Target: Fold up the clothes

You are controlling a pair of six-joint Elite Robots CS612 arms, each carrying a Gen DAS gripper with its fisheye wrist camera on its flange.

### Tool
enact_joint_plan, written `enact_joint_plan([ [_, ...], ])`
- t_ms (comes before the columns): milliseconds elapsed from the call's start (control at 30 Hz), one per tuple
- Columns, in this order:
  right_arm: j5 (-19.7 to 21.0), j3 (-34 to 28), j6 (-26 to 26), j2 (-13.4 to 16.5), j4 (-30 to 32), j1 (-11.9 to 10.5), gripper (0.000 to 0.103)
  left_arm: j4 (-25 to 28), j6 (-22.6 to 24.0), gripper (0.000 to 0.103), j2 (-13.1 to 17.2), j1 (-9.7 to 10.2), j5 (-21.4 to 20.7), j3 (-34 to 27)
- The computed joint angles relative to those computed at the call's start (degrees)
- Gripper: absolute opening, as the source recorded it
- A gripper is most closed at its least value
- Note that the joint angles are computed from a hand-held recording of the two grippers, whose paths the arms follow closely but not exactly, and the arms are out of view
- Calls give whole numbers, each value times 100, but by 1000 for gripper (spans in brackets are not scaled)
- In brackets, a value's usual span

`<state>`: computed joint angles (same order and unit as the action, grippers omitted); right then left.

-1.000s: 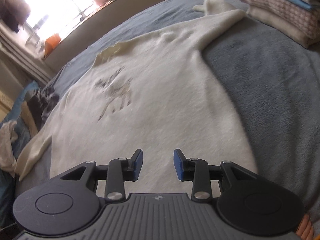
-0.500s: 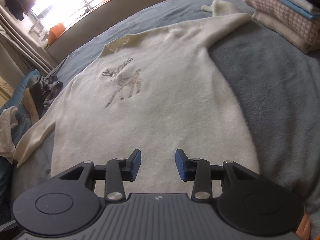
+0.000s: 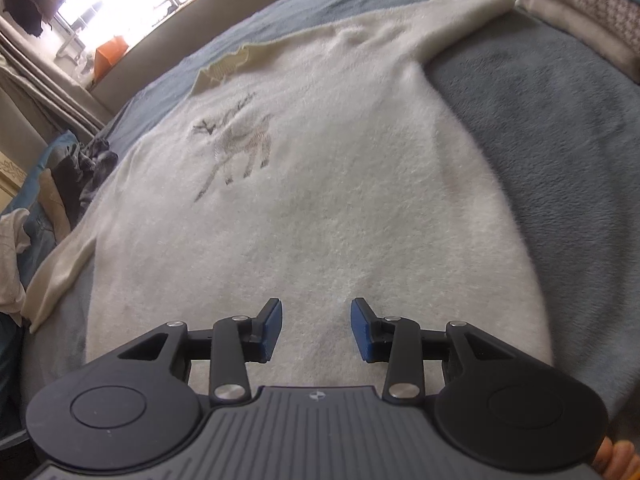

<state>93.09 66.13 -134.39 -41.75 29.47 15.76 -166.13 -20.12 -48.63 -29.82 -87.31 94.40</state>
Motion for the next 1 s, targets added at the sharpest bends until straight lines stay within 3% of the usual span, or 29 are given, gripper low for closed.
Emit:
enact_joint_plan([
  [200,398,-85,-460,45,-209,-36,41,-179,345,61,202,-5,-23,-229],
  [400,799,-186,-751,92,-262,-105,42,36,1558,61,397,93,-322,-720],
  [500,788,-49,-599,-6,-471,-217,42,343,2347,61,494,110,-246,-1078],
  [600,788,206,-256,-164,-789,-400,42,477,3175,64,666,0,41,-1467],
  [667,727,414,185,-285,-999,-592,42,523,3465,70,831,-100,159,-1750],
  [733,708,612,602,-399,-1229,-795,43,605,3613,70,1024,-199,185,-2068],
  [833,708,720,860,-442,-1487,-1099,44,678,3399,70,1341,-347,180,-2542],
  [1000,202,574,1136,-255,-1797,-1565,53,583,1917,70,1796,-467,58,-3146],
])
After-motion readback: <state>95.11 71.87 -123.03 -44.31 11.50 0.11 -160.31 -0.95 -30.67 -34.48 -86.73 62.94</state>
